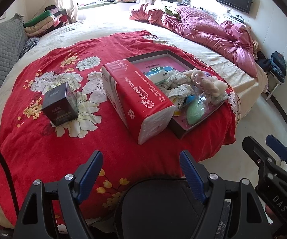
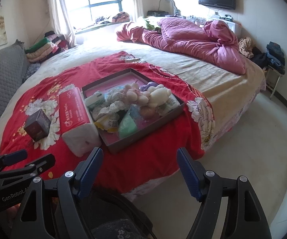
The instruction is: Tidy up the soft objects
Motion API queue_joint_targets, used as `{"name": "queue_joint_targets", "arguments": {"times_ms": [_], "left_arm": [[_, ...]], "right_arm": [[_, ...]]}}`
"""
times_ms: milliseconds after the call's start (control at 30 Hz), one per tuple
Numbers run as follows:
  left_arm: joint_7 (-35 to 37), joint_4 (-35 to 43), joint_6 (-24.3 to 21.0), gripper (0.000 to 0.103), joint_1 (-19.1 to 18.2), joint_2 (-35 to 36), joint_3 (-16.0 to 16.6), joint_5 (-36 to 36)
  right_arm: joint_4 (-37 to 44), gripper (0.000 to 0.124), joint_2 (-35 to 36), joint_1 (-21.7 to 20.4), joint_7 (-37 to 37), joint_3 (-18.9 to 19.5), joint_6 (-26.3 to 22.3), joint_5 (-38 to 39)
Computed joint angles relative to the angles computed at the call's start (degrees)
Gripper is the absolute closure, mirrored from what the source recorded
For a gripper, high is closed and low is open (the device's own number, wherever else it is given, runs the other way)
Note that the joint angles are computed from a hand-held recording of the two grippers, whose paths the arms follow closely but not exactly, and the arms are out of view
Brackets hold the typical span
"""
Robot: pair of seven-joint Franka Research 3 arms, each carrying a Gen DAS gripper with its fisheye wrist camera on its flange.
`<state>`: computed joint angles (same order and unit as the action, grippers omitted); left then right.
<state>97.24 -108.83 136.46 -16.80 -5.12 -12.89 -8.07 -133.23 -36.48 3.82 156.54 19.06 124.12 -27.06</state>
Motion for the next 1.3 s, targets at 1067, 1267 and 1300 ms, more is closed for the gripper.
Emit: {"name": "queue_joint_targets", "arguments": {"times_ms": [1067,1267,1300], "left_arm": [[-0.75,-1.09,-0.13,0.025,-0.07,-1.19,0.10,1.73],[-0.89,-1.24,0.21,0.025,-0.12,-1.20,0.10,1.87],[-0.95,-1.32,0.35,0.025,-0.12,-1.23,0.10,1.91]], "right_arm": [[0.48,0.046,0.66,1.00,0.28,0.21,-0.29,-0.28],[0.47,0.046,0.70,0.99,0.42,0.21,-0.29,-0.34],[0.44,0.046,0.68,0.96,0.48,0.22,-0.21,-0.40]]}}
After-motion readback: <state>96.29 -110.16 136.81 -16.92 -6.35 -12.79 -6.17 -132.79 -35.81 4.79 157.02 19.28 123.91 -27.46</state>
